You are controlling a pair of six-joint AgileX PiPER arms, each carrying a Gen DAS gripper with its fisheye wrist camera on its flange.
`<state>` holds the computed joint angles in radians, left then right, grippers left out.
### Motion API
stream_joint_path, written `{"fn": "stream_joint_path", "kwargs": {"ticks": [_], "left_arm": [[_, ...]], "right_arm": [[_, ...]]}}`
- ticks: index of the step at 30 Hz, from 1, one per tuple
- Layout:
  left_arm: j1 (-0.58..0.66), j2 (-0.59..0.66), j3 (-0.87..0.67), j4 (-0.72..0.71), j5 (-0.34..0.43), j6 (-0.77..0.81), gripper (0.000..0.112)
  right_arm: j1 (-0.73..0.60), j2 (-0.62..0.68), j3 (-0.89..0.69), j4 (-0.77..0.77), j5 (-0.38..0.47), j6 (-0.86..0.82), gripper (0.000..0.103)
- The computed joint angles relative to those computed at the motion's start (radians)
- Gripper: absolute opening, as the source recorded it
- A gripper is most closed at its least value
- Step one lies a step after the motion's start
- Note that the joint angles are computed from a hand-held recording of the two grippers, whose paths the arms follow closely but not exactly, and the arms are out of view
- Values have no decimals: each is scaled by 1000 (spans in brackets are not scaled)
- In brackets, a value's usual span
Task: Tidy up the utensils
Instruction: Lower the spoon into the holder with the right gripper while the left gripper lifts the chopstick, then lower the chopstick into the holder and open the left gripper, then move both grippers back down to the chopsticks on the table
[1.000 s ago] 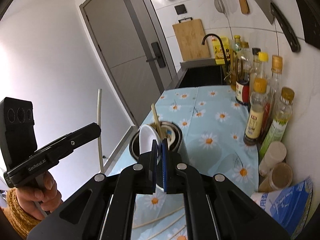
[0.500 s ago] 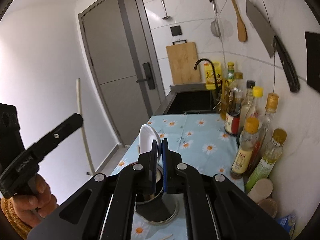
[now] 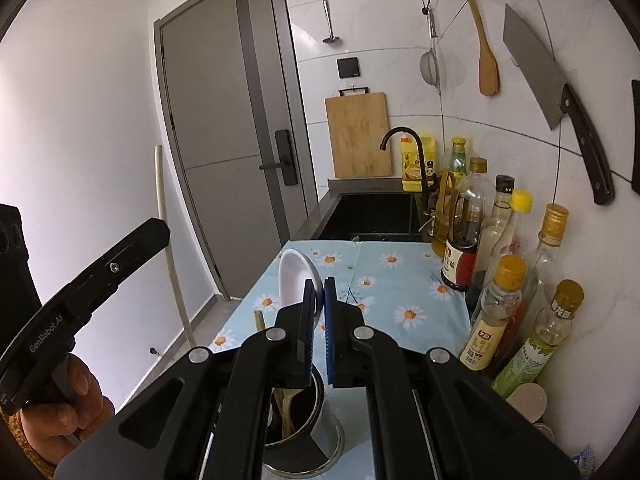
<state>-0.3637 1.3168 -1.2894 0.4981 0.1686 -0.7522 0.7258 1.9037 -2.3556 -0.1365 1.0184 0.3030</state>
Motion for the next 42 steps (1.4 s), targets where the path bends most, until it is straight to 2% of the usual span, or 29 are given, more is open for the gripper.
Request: {"fn": "stream_joint_path", "kwargs": {"ticks": [4, 6, 11, 14, 16, 17, 19, 22, 28, 42], "left_arm": [[8, 10, 18, -61, -3, 54, 4], [7, 9, 36, 16, -11, -25, 4], [5, 15, 53, 26, 1, -46, 4], [9, 14, 51, -126, 19, 98, 5], [5, 10, 51, -146, 36, 115, 5], [5, 6, 53, -181, 43, 148, 14], [2, 1, 54, -184, 57, 143, 22], [4, -15, 61, -258, 70, 211, 22], [-10, -39, 68, -258, 103, 208, 22], [-38, -132, 67, -385, 252, 285, 22]], "right_arm": [[2, 6, 27, -7, -13, 9, 6], [7, 7, 49, -7, -21, 11, 6], [13, 11, 66, 7, -14, 5, 6], [3, 19, 50, 49, 1, -9, 17], [2, 0, 81, 49, -19, 6, 23], [-6, -7, 88, 75, -23, 5, 24], [-11, -13, 90, 88, -21, 8, 24], [-4, -34, 113, 73, -26, 14, 24], [5, -78, 156, 66, -30, 29, 24], [46, -217, 308, 58, -57, 61, 24]]}}
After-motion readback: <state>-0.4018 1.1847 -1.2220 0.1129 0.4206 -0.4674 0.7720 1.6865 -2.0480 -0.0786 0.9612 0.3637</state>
